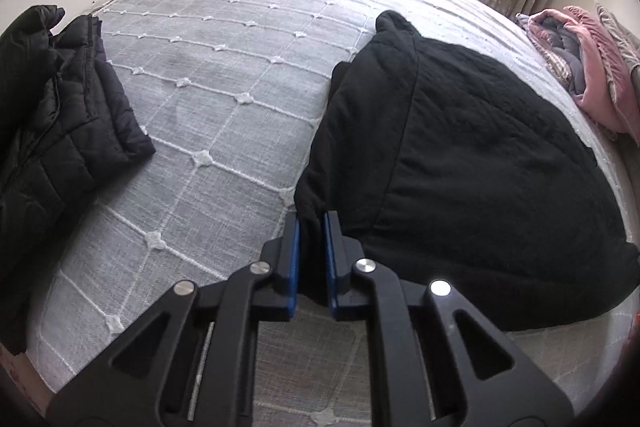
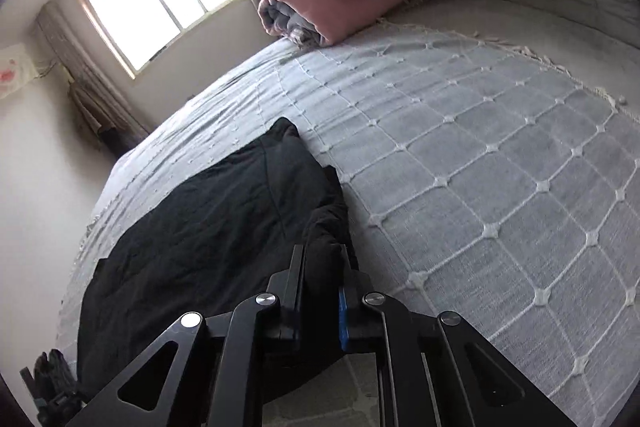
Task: Fold large clothes
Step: 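Lay the hem onto the collar and open both tools, then move both open tools to the folded edge of the coat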
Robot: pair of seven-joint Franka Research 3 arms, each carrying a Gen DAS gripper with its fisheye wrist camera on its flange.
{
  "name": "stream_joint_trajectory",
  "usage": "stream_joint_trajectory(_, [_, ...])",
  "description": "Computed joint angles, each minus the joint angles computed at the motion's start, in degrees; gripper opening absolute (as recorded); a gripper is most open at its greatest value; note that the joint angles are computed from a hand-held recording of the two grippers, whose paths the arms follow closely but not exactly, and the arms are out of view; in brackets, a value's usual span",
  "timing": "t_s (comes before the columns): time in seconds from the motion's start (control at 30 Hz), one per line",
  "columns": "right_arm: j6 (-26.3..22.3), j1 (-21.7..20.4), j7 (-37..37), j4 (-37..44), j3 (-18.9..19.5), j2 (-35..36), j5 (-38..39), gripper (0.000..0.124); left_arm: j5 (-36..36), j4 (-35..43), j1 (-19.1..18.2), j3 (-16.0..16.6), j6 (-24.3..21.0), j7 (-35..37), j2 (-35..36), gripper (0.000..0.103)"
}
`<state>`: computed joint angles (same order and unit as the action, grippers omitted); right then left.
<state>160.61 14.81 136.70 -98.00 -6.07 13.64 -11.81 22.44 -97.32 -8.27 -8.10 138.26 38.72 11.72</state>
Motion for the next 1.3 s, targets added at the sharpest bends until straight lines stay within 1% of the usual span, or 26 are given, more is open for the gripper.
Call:
stream_joint_trajectory(0.07, [-4.22,0.17,0.83,2.67,-0.34,1.75,-0.06,0.012,-0.18,0.37,-0.10,-0.03,-0.78,-0.17,0.25,0.014])
stream_joint_trajectory(0.17, [-13.73,0.07,2.57,4.76,-0.89,3.46,-0.54,0.011,-0.43,0.71,-0.14,-0.07,-1.27,-0.12,0.45,0.014])
stream_joint_trajectory(0.23, [-17.79,0.87,4.30,5.79,-1.77,4.16,-4.51,0.011,-0.06,0.96,-0.31,-0.04,-1.69,-0.18,0.51,0.015])
stream_joint_trajectory(0.27, [-21.22,1.54,4.47,7.50,-2.11,5.08,-7.27,0.011,1.31,1.54,-0.76,0.05,-2.64,-0.09,0.72,0.016])
stream_joint_trajectory(0.3, [-23.22,1.72,3.99,8.52,-1.97,5.69,-8.79,0.011,2.93,2.11,-1.25,0.19,-3.35,-0.33,0.97,0.018])
stream_joint_trajectory(0.33, [-23.81,1.55,3.27,8.78,-1.55,5.89,-9.28,0.011,4.61,2.41,-1.76,0.40,-3.92,-1.14,1.02,0.020])
stream_joint_trajectory(0.4, [-22.49,0.99,4.58,7.64,-1.15,4.86,-8.89,0.012,6.33,2.82,-2.22,0.47,-4.82,-1.82,0.75,0.021])
stream_joint_trajectory(0.43, [-21.83,0.95,6.37,6.74,-1.30,3.85,-9.14,0.012,7.45,2.86,-2.41,0.57,-5.07,-2.22,0.42,0.024])
stream_joint_trajectory(0.53, [-18.46,1.97,14.53,2.53,-2.28,-0.51,-15.93,0.014,14.45,3.23,-3.90,1.09,-7.07,-5.77,-0.43,0.025])
stream_joint_trajectory(0.57, [-16.89,1.96,15.86,1.17,-1.92,-1.93,-18.07,0.016,15.99,3.27,-4.12,1.01,-7.27,-6.32,-0.64,0.025])
stream_joint_trajectory(0.6, [-15.71,1.43,15.30,0.52,-1.06,-2.78,-18.44,0.017,16.75,3.06,-4.11,0.83,-6.69,-6.51,-0.94,0.027])
stream_joint_trajectory(0.63, [-14.08,0.74,13.49,0.14,0.00,-3.07,-17.74,0.018,17.09,2.95,-4.03,0.62,-5.91,-6.46,-1.11,0.028])
stream_joint_trajectory(0.67, [-12.42,0.14,10.05,-0.22,1.36,-3.24,-15.93,0.019,17.27,2.89,-4.01,0.37,-5.12,-6.25,-1.20,0.028])
stream_joint_trajectory(0.73, [-11.79,0.12,4.68,0.87,3.07,-2.32,-14.00,0.022,17.57,3.11,-4.14,-0.09,-3.31,-5.44,-0.97,0.028])
stream_joint_trajectory(0.8, [-12.27,0.76,-1.52,4.11,4.38,0.36,-12.05,0.024,18.43,4.17,-4.77,-0.47,-2.12,-4.28,-0.01,0.029])
stream_joint_trajectory(0.87, [-13.48,1.57,-9.28,7.42,5.97,3.06,-8.45,0.026,18.31,5.63,-5.51,-0.77,-1.79,-2.86,1.28,0.032])
stream_joint_trajectory(0.9, [-14.13,2.00,-12.21,8.59,6.41,4.13,-6.83,0.026,17.53,6.19,-5.64,-0.92,-1.20,-1.86,1.93,0.036])
stream_joint_trajectory(0.97, [-17.03,3.65,-17.70,12.20,6.89,6.92,-5.50,0.028,14.04,7.90,-5.69,-1.46,-0.66,0.86,3.65,0.037])
stream_joint_trajectory(1.0, [-17.87,4.89,-18.95,13.13,6.40,7.75,-6.15,0.029,12.46,8.81,-5.78,-1.53,-0.91,1.84,4.53,0.037])
stream_joint_trajectory(1.03, [-19.15,6.20,-20.37,14.62,5.85,8.91,-6.97,0.034,11.55,9.55,-6.02,-1.37,-1.31,2.31,5.29,0.037])
stream_joint_trajectory(1.07, [-20.20,7.37,-21.55,15.99,5.21,10.03,-7.75,0.043,10.78,10.79,-6.31,-1.15,-2.58,2.90,6.36,0.037])
stream_joint_trajectory(1.13, [-20.75,8.67,-23.14,17.30,4.10,11.38,-8.41,0.054,10.34,13.22,-7.28,-0.43,-6.19,3.28,8.37,0.037])
stream_joint_trajectory(1.17, [-21.09,9.22,-23.51,17.75,3.62,11.86,-8.63,0.056,10.17,13.90,-7.54,-0.18,-7.24,3.62,9.02,0.037])
stream_joint_trajectory(1.2, [-21.46,9.29,-24.00,18.16,3.45,12.29,-8.04,0.058,9.61,14.04,-7.54,-0.16,-7.45,4.13,9.29,0.037])
stream_joint_trajectory(1.23, [-21.58,8.81,-24.47,18.33,3.54,12.60,-6.53,0.062,9.05,14.02,-7.47,-0.13,-7.55,4.62,9.43,0.037])
stream_joint_trajectory(1.3, [-22.15,7.39,-25.18,18.43,4.00,12.91,-2.43,0.063,8.84,14.12,-7.74,0.04,-7.92,5.14,9.67,0.037])
